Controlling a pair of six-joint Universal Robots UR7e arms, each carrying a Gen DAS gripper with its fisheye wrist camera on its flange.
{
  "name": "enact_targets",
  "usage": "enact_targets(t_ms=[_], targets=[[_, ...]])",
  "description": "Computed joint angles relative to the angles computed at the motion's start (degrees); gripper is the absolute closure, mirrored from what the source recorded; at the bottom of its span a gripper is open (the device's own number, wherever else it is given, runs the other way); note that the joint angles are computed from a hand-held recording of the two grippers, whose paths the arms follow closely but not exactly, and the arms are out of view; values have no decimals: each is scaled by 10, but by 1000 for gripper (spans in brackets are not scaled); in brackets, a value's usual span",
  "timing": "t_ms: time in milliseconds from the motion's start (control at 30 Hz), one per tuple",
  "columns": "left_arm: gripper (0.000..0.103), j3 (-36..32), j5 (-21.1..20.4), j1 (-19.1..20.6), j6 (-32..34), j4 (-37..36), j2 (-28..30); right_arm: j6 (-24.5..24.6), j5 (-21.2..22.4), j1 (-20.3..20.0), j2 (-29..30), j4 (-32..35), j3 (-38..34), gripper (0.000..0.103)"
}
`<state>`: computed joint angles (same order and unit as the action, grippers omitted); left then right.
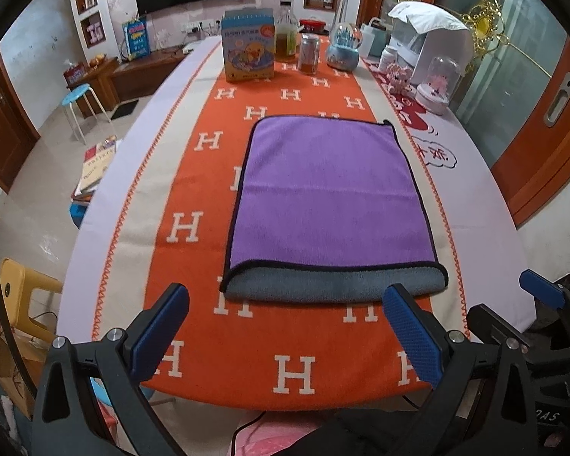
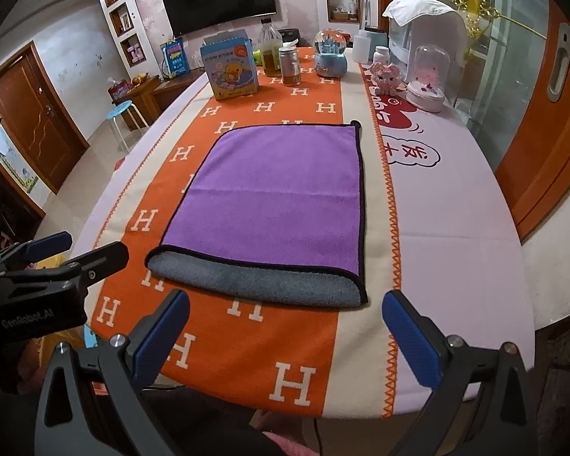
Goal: Fold towel
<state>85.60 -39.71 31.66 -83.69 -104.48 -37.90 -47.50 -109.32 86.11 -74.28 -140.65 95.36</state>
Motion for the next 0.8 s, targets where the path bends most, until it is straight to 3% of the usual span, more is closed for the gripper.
enact_targets(t_ms=[267, 467, 600, 800], targets=[[1, 18, -18, 21, 29, -34, -3, -45, 19, -17, 11, -26, 11, 1], [1, 40, -25, 40, 92, -93, -11, -78, 47, -35, 19, -42, 14, 1], [1, 37, -27, 55, 121, -92, -8, -99, 61, -45, 28, -52, 10, 2], [1, 46, -29, 79, 160, -111, -9, -129, 54, -55, 52, -68, -4, 2]])
